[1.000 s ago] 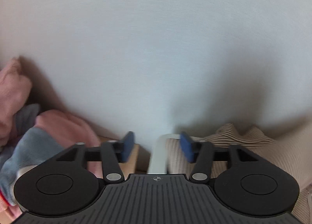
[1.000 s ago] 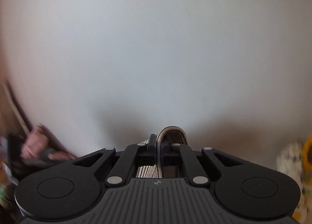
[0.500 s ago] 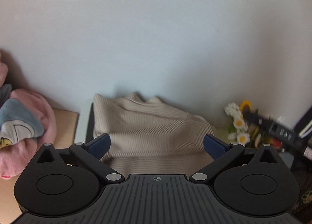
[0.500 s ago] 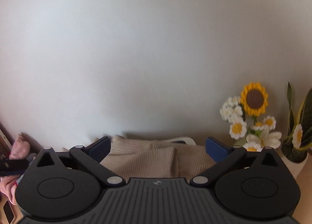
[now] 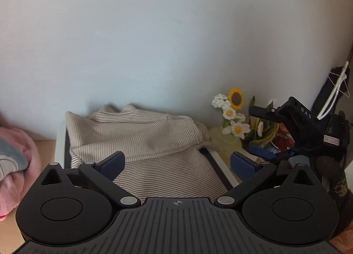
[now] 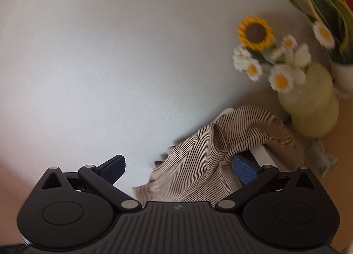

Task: Fold clothes
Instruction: 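Reach the right gripper to the sleeve by the vase and grasp it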

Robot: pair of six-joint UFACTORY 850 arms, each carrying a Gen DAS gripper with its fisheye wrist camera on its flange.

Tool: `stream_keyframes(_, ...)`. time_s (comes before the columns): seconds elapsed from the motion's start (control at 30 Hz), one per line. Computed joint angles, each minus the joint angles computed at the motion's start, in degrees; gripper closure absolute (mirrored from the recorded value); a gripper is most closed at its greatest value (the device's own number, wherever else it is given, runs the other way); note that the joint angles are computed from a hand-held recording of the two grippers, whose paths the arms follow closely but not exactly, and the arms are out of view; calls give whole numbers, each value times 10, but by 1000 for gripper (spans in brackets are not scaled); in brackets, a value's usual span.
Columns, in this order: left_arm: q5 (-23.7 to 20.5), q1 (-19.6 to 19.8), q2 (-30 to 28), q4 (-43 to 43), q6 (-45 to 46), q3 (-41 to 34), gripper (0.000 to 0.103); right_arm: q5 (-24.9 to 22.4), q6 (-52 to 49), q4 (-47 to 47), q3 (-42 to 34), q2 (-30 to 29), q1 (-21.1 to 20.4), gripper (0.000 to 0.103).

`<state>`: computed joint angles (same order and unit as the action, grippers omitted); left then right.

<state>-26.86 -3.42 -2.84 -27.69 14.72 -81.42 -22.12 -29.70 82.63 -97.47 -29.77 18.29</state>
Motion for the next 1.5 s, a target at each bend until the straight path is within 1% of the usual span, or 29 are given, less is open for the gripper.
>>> stream_keyframes(0.07, -4, -12, -12, 16, -16, -12, 0, -10, -57, 90, 42, 14, -15, 0)
stream_keyframes(0.13, -11, -21, -22, 19, -21, -23, 0, -16, -81, 134, 64, 16, -28, 0)
stream_keyframes(0.17, -13, -27, -28, 19, -24, -30, 0, -23, -81, 137, 69, 14, -35, 0)
stream_keyframes(0.2, -15, -32, -35, 17, -26, -36, 0, -41, -57, 115, 67, 7, -45, 0)
stream_keyframes(0.23, -14, -35, -42, 1, -23, -42, 0, -68, -18, 80, 57, -6, -55, 0)
stream_keyframes(0.27, -12, -37, -50, -16, -19, -48, 0, -101, 3, 68, 52, -18, -67, 0)
stream_keyframes(0.3, -11, -39, -57, -32, -15, -54, 0, -124, 10, 81, 58, -24, -77, 0)
stream_keyframes(0.33, -10, -41, -65, -47, -13, -60, 0, -140, 4, 109, 67, -29, -86, 0)
stream_keyframes(0.4, -16, -47, -84, -28, -43, -83, 0, -144, -40, 183, 91, -35, -98, 0)
stream_keyframes(0.47, -41, -53, -110, 4, -85, -116, 0, -159, -99, 254, 112, -45, -109, 1)
stream_keyframes(0.5, -53, -58, -124, 24, -106, -133, 0, -169, -99, 258, 115, -53, -115, 8)
stream_keyframes(0.53, -64, -63, -137, 43, -125, -151, 0, -178, -80, 243, 110, -67, -121, 31)
stream_keyframes(0.57, -74, -69, -149, 68, -149, -166, 0, -187, -62, 231, 105, -83, -127, 44)
stream_keyframes(0.6, -87, -73, -161, 89, -170, -182, 0, -193, -32, 219, 99, -99, -132, 65)
stream_keyframes(0.63, -106, -78, -177, 108, -189, -203, 0, -202, -17, 230, 100, -112, -136, 68)
stream_keyframes(0.7, -139, -89, -203, 153, -227, -239, 0, -221, 13, 266, 105, -138, -140, 67)
stream_keyframes(0.77, -160, -102, -222, 199, -264, -264, 0, -243, 46, 309, 109, -165, -141, 54)
stream_keyframes(0.8, -167, -106, -228, 209, -275, -273, 0, -255, 52, 333, 109, -179, -140, 44)
stream_keyframes(0.83, -174, -110, -235, 220, -286, -282, 0, -263, 56, 345, 104, -193, -138, 43)
stream_keyframes(0.9, -186, -119, -244, 249, -314, -292, 0, -250, 71, 318, 70, -223, -133, 43)
stream_keyframes(0.93, -190, -122, -245, 263, -328, -292, 0, -247, 79, 301, 50, -238, -131, 41)
stream_keyframes(1.03, -199, -127, -241, 307, -377, -286, 0, -264, 131, 267, -14, -286, -123, 40)
stream_keyframes(1.13, -208, -126, -236, 341, -426, -278, 0, -262, 179, 258, -61, -318, -110, 40)
stream_keyframes(1.23, -220, -124, -230, 367, -466, -273, 0, -240, 193, 272, -87, -335, -101, 42)
stream_keyframes(1.27, -224, -123, -228, 373, -473, -271, 0, -234, 191, 273, -96, -340, -99, 47)
stream_keyframes(1.3, -226, -121, -226, 377, -479, -268, 0, -227, 189, 273, -105, -345, -98, 70)
stream_keyframes(1.33, -228, -120, -224, 379, -482, -265, 0, -215, 187, 260, -112, -346, -98, 86)
stream_keyframes(1.4, -223, -114, -218, 373, -481, -256, 0, -181, 158, 239, -109, -331, -99, 93)
stream_keyframes(1.5, -198, -101, -205, 343, -455, -236, 0, -117, 76, 213, -78, -281, -102, 95)
